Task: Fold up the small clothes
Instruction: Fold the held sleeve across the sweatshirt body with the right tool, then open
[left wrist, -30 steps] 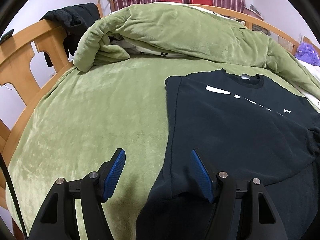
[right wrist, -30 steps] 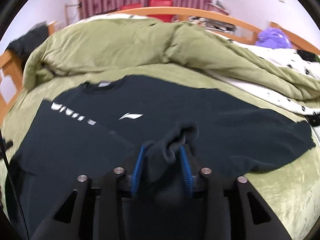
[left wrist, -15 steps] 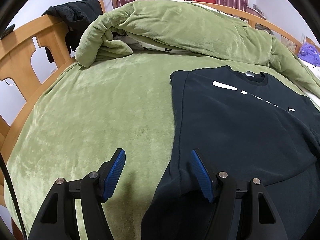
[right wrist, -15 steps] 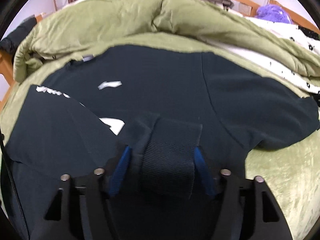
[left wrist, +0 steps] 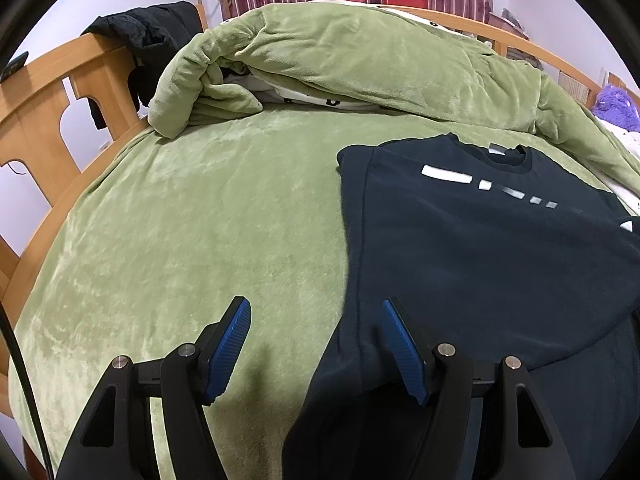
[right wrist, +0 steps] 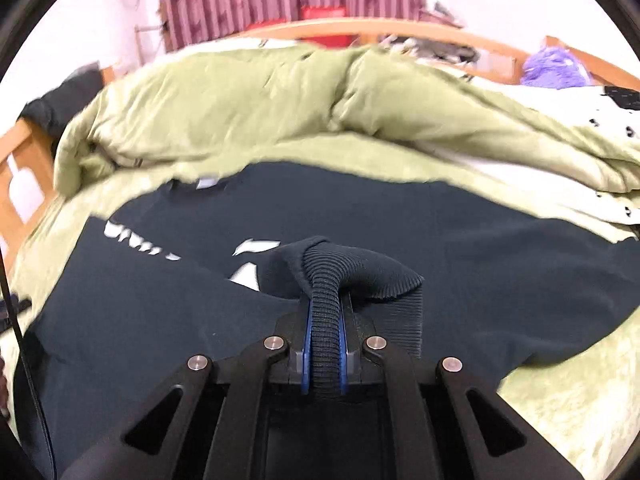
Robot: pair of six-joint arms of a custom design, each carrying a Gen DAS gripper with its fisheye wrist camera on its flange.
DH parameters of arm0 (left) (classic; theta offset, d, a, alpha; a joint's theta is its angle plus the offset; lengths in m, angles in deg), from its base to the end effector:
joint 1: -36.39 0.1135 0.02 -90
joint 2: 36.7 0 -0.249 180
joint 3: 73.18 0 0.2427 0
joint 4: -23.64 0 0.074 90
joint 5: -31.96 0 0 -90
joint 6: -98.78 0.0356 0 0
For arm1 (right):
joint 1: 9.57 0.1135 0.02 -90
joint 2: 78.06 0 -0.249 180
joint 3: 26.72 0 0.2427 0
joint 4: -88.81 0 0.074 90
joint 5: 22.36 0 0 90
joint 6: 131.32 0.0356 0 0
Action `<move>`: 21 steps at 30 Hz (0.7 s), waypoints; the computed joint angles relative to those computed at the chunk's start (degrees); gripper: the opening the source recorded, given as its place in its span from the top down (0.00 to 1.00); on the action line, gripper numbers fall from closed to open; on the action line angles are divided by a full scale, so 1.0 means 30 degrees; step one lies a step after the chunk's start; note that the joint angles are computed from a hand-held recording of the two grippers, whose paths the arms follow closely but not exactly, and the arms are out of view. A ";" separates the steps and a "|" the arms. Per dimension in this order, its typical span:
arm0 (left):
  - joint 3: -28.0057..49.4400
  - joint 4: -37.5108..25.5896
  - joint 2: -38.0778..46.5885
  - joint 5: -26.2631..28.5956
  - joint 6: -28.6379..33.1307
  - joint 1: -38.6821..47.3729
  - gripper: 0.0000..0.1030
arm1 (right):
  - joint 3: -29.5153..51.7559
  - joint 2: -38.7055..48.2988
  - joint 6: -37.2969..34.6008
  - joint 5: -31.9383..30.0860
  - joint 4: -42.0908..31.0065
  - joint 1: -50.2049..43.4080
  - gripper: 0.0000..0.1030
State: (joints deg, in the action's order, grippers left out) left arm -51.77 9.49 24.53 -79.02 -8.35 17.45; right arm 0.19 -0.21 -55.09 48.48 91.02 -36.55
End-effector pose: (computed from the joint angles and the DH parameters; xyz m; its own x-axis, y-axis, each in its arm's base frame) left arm 0.1457 -0.0365 0.0896 -0.7616 -0.0294 -0.6474 -0.1260 0.9866 0.1035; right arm 0.1760 -0.0765 0.0876 -0.7066 0.1074 -0.6994 0.0694 0.9942 0.0826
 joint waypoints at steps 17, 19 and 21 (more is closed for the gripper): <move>0.0122 -0.0811 -0.0936 -0.1003 -0.0585 -0.1317 0.36 | 0.1009 0.3692 -0.0653 0.3805 -0.0320 0.0818 0.53; 0.0190 -0.1273 -0.1469 -0.1050 -0.0689 -0.1485 0.36 | 0.0956 0.2576 -0.1176 0.2340 -0.1438 -0.0794 0.53; 0.0279 -0.1750 -0.2011 -0.1172 -0.0872 -0.1745 0.36 | 0.0753 0.0420 -0.1429 0.1560 -0.2475 -0.2231 0.53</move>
